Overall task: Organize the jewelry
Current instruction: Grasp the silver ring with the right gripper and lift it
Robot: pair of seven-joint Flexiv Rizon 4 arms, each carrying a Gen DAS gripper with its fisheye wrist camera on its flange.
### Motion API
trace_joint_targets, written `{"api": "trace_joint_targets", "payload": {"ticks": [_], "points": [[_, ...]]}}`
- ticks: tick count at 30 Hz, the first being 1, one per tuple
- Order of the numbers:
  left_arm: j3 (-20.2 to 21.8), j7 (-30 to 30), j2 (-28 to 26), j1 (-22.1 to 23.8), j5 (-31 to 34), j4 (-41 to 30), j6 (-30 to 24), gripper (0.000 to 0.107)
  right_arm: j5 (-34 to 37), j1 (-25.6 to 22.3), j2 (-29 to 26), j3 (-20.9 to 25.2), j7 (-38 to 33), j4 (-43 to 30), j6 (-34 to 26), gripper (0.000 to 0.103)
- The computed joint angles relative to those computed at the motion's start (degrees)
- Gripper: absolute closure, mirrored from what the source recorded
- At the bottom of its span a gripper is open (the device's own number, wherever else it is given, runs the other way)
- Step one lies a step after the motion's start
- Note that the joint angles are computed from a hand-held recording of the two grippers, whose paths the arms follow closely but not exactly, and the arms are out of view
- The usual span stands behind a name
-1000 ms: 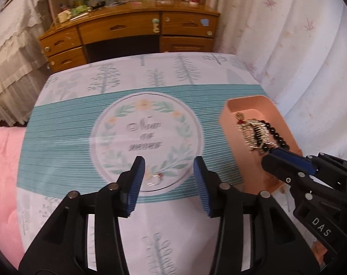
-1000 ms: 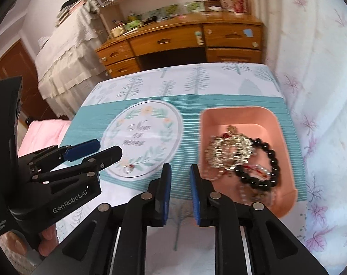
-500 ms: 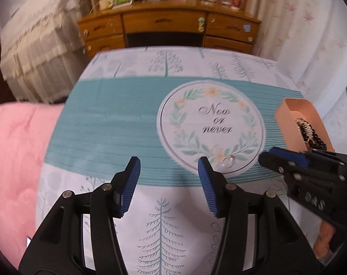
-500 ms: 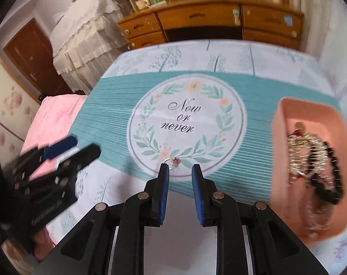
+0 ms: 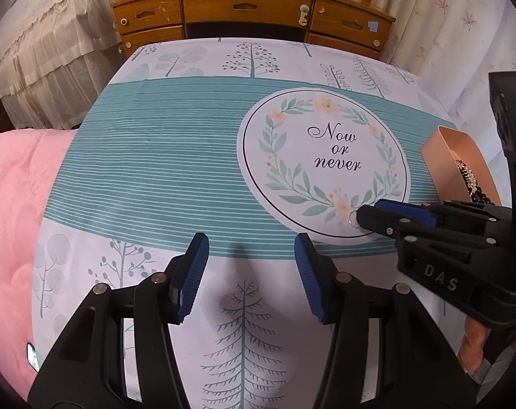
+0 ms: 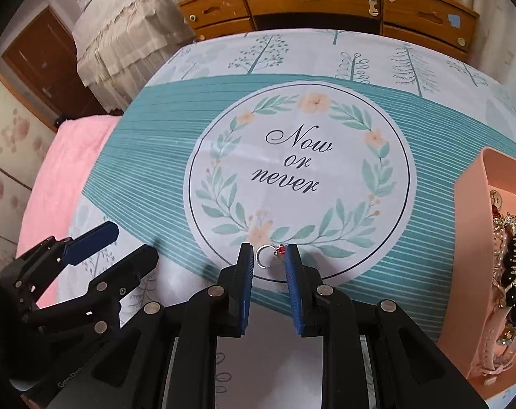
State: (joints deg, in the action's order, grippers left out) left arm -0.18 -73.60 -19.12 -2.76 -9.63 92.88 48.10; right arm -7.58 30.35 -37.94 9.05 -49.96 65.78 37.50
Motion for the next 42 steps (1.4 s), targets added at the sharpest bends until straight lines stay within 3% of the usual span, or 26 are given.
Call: {"api": "trace_joint_targets", "payload": {"ticks": [2, 6, 14, 30, 35, 42], "points": [[-0.16, 0.09, -0.13, 0.05, -0.33, 0.03, -0.05, 0.057, -0.16, 0.09, -0.35, -0.02, -0.36, -0.42, -0.44, 0.083], [-0.21, 0.20, -0.04, 0.07, -0.62, 0.11, -0.29, 0.057, -0.47, 0.31, -1.12, -0.22, -0.63, -1.18, -1.22, 0.097], [-0.11, -0.29, 0.17, -0.19, -0.29, 0.16, -0.14, 0.058, 1.11, -0.58, 0.24, 0.13, -0.05, 1.58, 2.64, 0.102], [-0.25, 0.05, 0.69, -0.19, -0.70, 0.74, -0.21, 0.057, 0.32, -0.24, -1.42, -0.22, -0.74, -2.40, -1.52, 0.099], [-0.21, -0.22, 0.35, -0.08, -0.83, 0.48, -0.69, 0.057, 0.31, -0.29, -1.69, -0.32, -0.92, -2.70, -1.43, 0.085], [-0.38, -0.08, 0.10, -0.21, -0.84, 0.40, -1.27, 0.057, 0.03, -0.14, -1.97, -0.55, -1.09, -2.49, -1.14, 0.084]]}}
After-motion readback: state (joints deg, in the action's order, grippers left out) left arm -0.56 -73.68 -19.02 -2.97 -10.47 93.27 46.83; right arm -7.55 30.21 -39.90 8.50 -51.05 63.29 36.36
